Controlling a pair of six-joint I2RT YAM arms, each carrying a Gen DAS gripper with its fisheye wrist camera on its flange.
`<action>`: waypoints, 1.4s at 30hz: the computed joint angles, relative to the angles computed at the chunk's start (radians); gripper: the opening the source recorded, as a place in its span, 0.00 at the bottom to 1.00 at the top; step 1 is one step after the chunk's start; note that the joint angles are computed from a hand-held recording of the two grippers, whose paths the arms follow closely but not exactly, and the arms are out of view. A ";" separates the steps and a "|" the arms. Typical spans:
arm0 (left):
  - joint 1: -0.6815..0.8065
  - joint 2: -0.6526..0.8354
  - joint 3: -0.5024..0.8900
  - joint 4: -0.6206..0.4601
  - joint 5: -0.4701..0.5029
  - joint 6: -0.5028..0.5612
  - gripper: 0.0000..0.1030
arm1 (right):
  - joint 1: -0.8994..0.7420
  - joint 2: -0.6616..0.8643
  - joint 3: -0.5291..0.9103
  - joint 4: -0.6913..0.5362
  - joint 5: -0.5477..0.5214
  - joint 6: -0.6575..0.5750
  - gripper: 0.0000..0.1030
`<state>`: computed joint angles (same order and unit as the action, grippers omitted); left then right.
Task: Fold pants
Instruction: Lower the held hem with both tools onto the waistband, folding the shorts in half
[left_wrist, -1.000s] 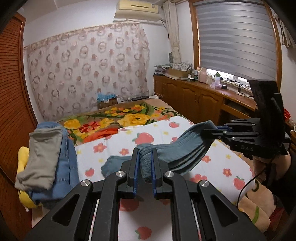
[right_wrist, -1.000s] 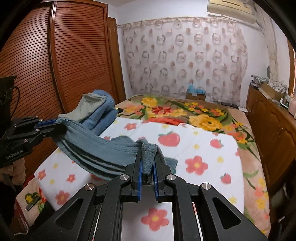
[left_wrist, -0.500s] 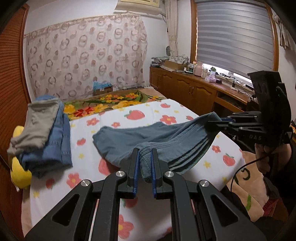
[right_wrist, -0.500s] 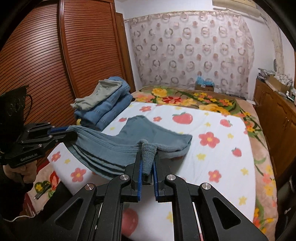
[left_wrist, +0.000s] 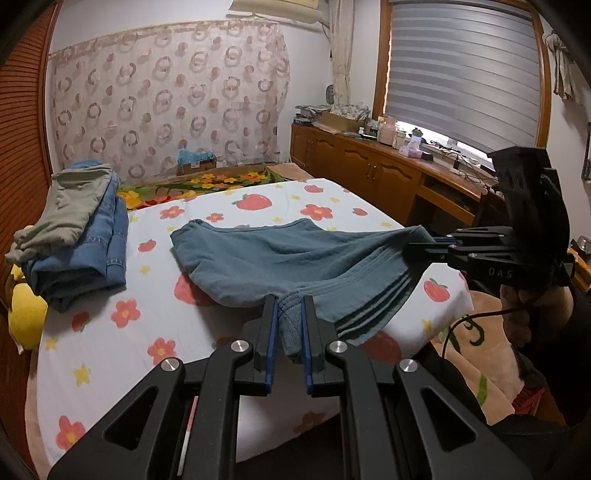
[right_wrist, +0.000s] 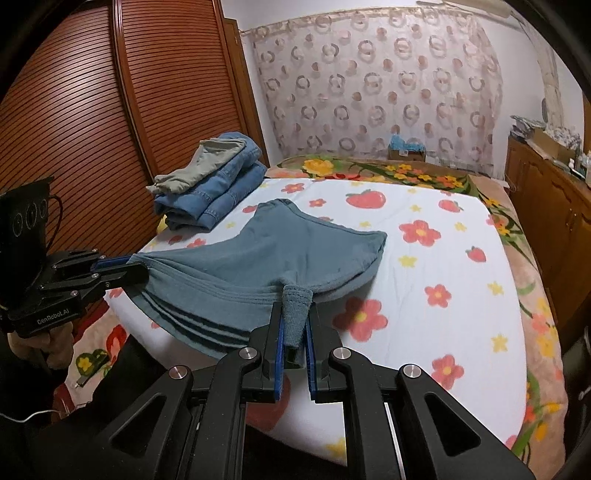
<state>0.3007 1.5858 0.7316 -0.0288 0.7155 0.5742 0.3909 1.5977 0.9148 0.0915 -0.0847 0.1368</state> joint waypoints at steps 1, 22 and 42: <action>0.001 -0.002 -0.003 -0.001 0.000 0.001 0.12 | 0.001 -0.002 -0.005 0.003 -0.002 0.004 0.09; 0.056 -0.110 -0.030 -0.105 0.086 0.058 0.12 | 0.030 -0.155 -0.156 0.049 0.004 0.005 0.09; -0.106 0.116 0.157 0.119 -0.095 -0.171 0.12 | -0.018 0.196 0.167 0.079 0.063 -0.011 0.09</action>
